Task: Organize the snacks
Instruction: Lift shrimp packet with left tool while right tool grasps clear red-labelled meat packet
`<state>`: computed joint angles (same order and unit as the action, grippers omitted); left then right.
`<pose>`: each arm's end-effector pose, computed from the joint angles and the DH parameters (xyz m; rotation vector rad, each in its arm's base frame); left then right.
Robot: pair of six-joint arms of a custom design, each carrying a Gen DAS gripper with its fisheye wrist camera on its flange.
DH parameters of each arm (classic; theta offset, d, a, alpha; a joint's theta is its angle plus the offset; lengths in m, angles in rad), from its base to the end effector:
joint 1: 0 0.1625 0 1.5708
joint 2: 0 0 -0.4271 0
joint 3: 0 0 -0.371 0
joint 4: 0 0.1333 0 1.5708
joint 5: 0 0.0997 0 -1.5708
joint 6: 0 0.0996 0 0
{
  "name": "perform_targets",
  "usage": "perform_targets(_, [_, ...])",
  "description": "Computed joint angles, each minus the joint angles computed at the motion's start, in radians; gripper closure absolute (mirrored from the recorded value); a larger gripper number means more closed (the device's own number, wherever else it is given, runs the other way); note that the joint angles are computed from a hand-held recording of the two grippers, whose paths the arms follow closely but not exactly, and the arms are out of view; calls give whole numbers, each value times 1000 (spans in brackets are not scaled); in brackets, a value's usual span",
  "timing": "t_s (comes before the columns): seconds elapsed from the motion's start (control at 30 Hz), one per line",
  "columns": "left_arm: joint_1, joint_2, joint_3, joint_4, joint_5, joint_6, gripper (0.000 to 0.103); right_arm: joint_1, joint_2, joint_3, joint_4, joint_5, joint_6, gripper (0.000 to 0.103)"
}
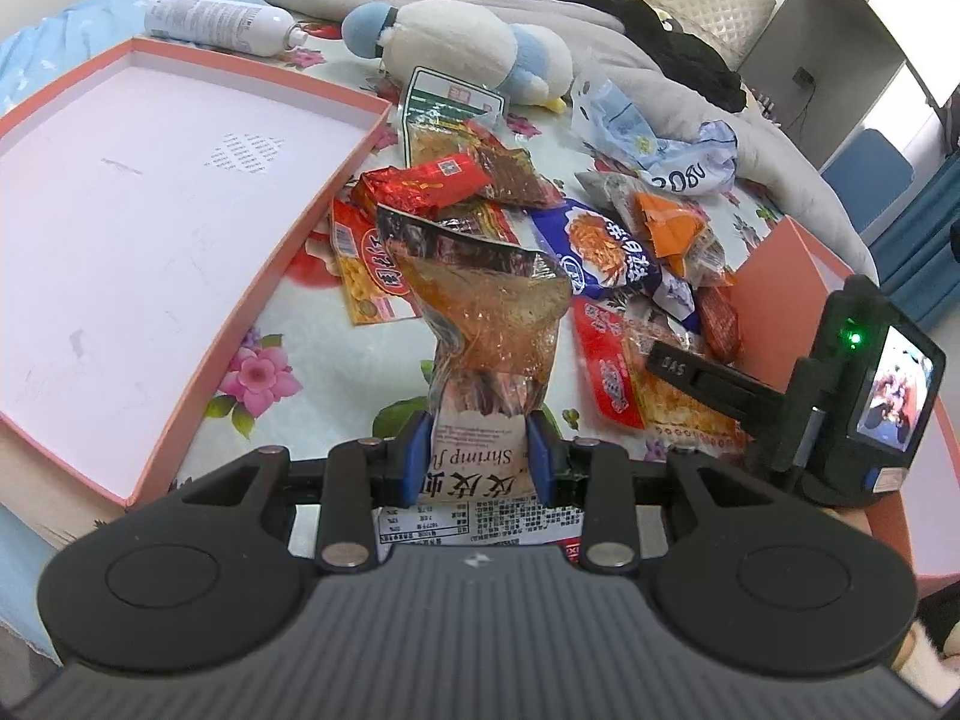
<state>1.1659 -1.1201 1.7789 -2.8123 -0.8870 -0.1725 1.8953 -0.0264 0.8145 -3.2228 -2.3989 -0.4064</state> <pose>-0.0580 -0.6335 0.3102 0.0247 2.4956 -0.9649 0.3133 -0.7434 -0.0572 0.3569 -2.1358 0.9393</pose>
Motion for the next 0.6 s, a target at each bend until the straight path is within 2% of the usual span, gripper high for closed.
perform_targets(0.1, [-3, -7, 7, -9, 7, -1, 64, -5, -39, 50, 52, 43, 20, 42])
perform_targets(0.23, [-3, -19, 13, -8, 15, -11, 64, -5, -85, 123, 97, 107, -5, 42])
perform_targets(0.37, [-10, -37, 23, 5, 41, 0, 64, -4, -142, 238, 83, 172, -23, 42])
perform_targets(0.6, [-16, -66, 45, 40, 76, -4, 64, 27, -249, 454, 85, 242, -25, 42])
